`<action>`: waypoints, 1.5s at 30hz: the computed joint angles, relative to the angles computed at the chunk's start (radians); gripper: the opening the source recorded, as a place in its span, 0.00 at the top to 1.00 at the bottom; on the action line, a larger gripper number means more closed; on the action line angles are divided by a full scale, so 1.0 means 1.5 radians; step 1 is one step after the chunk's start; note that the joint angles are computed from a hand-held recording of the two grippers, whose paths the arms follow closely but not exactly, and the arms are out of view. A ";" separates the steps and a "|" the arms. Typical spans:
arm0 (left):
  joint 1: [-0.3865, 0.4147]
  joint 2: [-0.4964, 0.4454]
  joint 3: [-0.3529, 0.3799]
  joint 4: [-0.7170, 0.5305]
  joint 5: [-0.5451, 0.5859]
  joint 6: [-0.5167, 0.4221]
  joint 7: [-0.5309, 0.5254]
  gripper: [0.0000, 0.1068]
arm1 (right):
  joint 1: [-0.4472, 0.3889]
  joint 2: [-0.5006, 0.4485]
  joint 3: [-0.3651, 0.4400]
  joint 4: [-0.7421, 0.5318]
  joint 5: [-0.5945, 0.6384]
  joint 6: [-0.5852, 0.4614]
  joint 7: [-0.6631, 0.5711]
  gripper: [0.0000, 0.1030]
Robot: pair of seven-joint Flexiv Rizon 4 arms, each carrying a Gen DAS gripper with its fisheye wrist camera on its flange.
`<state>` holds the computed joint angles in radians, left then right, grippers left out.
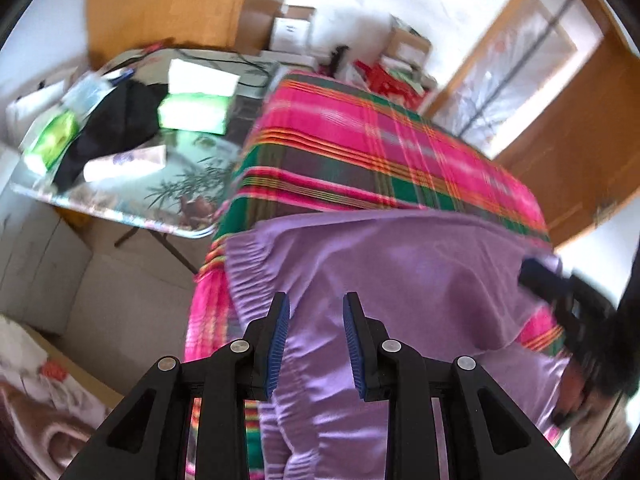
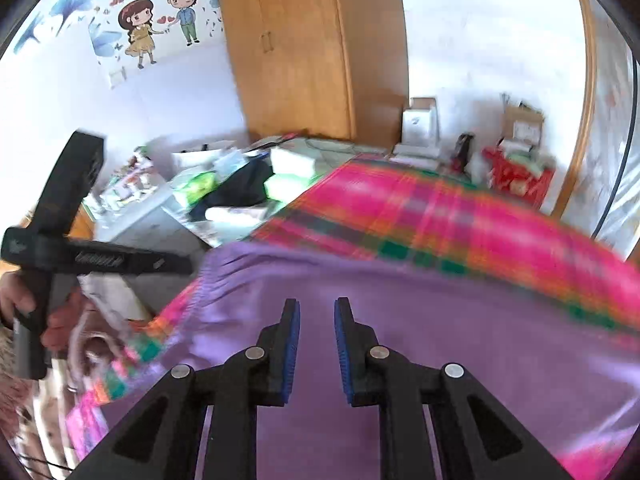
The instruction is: Fold clothes
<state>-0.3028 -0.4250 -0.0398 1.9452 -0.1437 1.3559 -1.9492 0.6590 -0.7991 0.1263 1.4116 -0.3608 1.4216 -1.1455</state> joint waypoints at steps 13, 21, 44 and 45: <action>-0.010 -0.152 0.036 -0.202 0.042 -0.127 -0.009 0.73 | -0.047 -0.173 0.035 -0.279 0.066 -0.247 -0.111 0.82; -0.008 -0.179 0.045 -0.213 0.032 -0.055 -0.028 0.73 | -0.034 -0.244 0.012 -0.403 0.102 -0.293 -0.135 0.82; -0.034 -0.169 0.089 -0.226 0.160 -0.091 0.055 0.62 | -0.042 -0.259 0.020 -0.438 0.146 -0.310 -0.287 0.52; -0.031 -0.168 0.084 -0.223 0.159 -0.088 0.064 0.62 | -0.040 -0.260 0.018 -0.436 0.145 -0.301 -0.293 0.52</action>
<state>-0.3491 -0.6764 0.0863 1.6102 0.0948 1.2233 -1.8533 0.5993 -1.1892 0.1538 0.7583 -0.1438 0.9705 -1.5844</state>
